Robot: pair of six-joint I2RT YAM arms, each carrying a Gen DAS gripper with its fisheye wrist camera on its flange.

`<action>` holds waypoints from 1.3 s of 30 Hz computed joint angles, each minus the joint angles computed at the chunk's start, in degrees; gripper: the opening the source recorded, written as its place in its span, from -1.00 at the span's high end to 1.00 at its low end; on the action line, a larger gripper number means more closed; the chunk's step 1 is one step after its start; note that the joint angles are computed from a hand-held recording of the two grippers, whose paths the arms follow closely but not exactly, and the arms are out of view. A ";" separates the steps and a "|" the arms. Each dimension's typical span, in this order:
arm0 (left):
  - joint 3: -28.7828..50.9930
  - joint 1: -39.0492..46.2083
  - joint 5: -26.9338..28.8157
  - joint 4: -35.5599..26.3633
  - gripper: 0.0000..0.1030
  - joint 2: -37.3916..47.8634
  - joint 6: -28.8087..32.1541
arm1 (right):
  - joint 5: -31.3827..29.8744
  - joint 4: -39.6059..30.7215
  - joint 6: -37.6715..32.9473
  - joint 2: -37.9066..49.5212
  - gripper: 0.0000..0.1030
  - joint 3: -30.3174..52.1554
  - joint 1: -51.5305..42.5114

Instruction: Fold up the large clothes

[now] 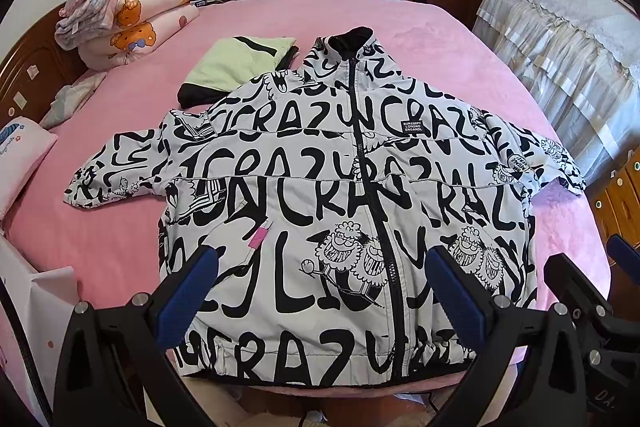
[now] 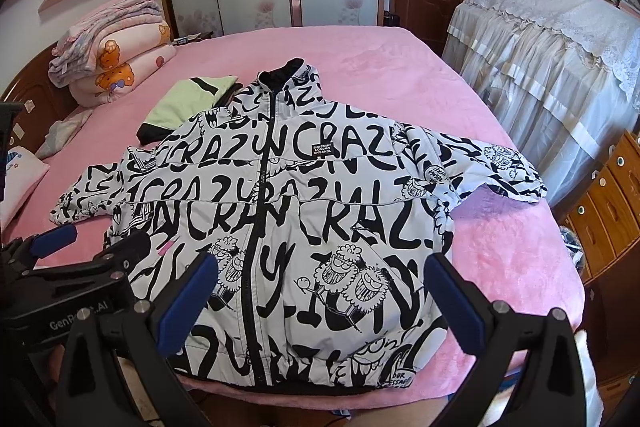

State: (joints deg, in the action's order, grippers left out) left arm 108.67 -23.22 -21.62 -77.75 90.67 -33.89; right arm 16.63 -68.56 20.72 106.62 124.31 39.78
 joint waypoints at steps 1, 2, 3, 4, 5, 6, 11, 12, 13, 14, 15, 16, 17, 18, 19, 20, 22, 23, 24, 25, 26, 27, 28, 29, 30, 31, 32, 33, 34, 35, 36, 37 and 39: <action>0.06 -0.01 0.00 -0.01 -0.99 0.07 -0.01 | -0.08 0.05 0.01 -0.04 -1.00 -0.06 -0.03; 0.15 -0.01 -0.02 -0.07 -0.99 0.14 -0.04 | -0.27 -0.13 0.05 0.05 -1.00 0.24 -0.10; 0.59 0.10 0.11 -0.28 -0.99 0.31 0.03 | -0.24 -0.09 0.12 0.07 -1.00 0.23 -0.06; 0.27 -0.02 0.04 -0.15 -0.99 0.21 -0.04 | 0.04 0.16 0.09 -0.12 -1.00 -0.25 0.01; 0.38 -0.03 -0.02 -0.24 -0.99 0.28 -0.08 | 0.00 -0.06 0.22 -0.01 -1.00 0.08 0.03; 0.44 -0.04 0.02 -0.25 -0.99 0.32 -0.09 | -0.09 0.18 0.16 -0.10 -1.00 -0.19 0.01; 0.60 -0.16 -0.02 -0.39 -0.99 0.46 -0.20 | -0.10 0.40 0.08 -0.21 -1.00 -0.40 -0.02; 0.64 -0.17 -0.05 -0.42 -0.99 0.50 -0.21 | -0.15 0.38 0.11 -0.14 -1.00 -0.27 -0.01; 0.71 -0.17 -0.05 -0.49 -0.99 0.54 -0.25 | -0.19 0.43 0.01 -0.27 -1.00 -0.55 -0.10; 0.74 -0.20 -0.07 -0.51 -0.99 0.55 -0.29 | -0.27 0.29 0.11 -0.11 -1.00 -0.23 -0.05; 1.06 -0.12 -0.08 -0.60 -0.99 0.68 -0.24 | -0.41 0.14 0.10 0.14 -1.00 0.16 -0.09; 0.78 -0.22 -0.13 -0.50 -0.99 0.60 -0.29 | -0.38 0.40 -0.02 -0.18 -1.00 -0.40 -0.18; 1.15 -0.16 -0.12 -0.70 -0.99 0.75 -0.36 | -0.45 0.41 -0.03 -0.14 -1.00 -0.34 -0.20; 0.86 -0.25 -0.15 -0.57 -0.99 0.65 -0.47 | -0.44 0.30 -0.03 0.02 -1.00 -0.08 -0.19; 0.90 -0.29 -0.18 -0.61 -0.99 0.70 -0.54 | -0.47 0.29 -0.07 0.05 -1.00 -0.04 -0.26; 0.99 -0.34 -0.23 -0.69 -0.99 0.77 -0.59 | -0.55 0.58 -0.15 -0.20 -1.00 -0.52 -0.39; 1.12 -0.34 -0.18 -0.76 -0.99 0.83 -0.66 | -0.56 0.61 -0.23 -0.16 -1.00 -0.50 -0.43; 1.17 -0.39 -0.22 -0.76 -0.99 0.85 -0.71 | -0.69 0.63 -0.23 -0.06 -1.00 -0.37 -0.44; 1.12 -0.44 -0.26 -0.68 -0.99 0.83 -0.74 | -0.79 1.06 -0.34 -0.45 -1.00 -1.11 -0.60; 1.01 -0.51 -0.31 -0.59 -0.99 0.76 -0.76 | -0.83 1.10 -0.35 -0.43 -1.00 -1.10 -0.62; 0.90 -0.61 -0.40 -0.39 -0.99 0.75 -0.78 | -0.83 1.18 -0.41 -0.45 -1.00 -1.17 -0.66; 0.64 -0.92 -0.75 -0.19 -0.99 0.62 -0.90 | -0.89 0.95 -0.43 -0.17 -1.00 -0.64 -0.68; 0.48 -1.38 -1.30 -0.17 -0.99 0.54 -1.10 | -0.83 0.87 -0.43 0.09 -1.00 -0.16 -0.65; 0.59 -2.01 -1.94 -0.25 -0.99 0.69 -1.39 | -0.75 0.82 -0.47 0.29 -1.00 0.26 -0.57; 1.34 -2.38 -2.30 -0.43 -0.99 1.25 -1.43 | -0.83 0.77 -0.67 0.62 -1.00 0.79 -0.78; 0.78 -2.96 -2.97 0.17 -0.99 0.81 -1.32 | -1.18 1.52 -0.96 0.12 -1.00 -0.24 -1.30; 1.41 -3.28 -3.44 0.13 -0.99 1.13 -1.13 | -1.36 1.77 -0.93 0.15 -1.00 -0.18 -1.48; 2.84 -3.45 -3.74 -0.22 -0.99 1.96 -0.77 | -1.83 1.85 -0.92 0.32 -1.00 0.09 -1.80; 4.16 -3.58 -3.94 -0.49 -0.99 2.57 -0.32 | -2.63 1.99 -1.31 0.30 -1.00 0.07 -2.63; 6.34 -3.65 -4.25 -0.97 -0.99 3.80 0.16 | -3.39 2.02 -1.36 0.50 -1.00 0.41 -3.16; 11.33 -3.32 -4.34 -2.03 -0.99 6.93 1.23 | -4.21 2.07 -1.56 0.71 -1.00 0.84 -3.76; 13.45 -3.66 -5.16 -2.63 -0.99 7.81 1.83 | -5.10 2.34 -2.16 0.31 -1.00 0.43 -4.75; 18.63 -4.41 -7.79 -3.24 -0.99 10.78 3.53 | -6.34 2.79 -3.03 0.20 -1.00 0.81 -6.29</action>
State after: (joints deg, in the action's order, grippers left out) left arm 127.30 -27.63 -29.41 -80.99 101.44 -30.36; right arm 10.29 -65.76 17.69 106.82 125.12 33.49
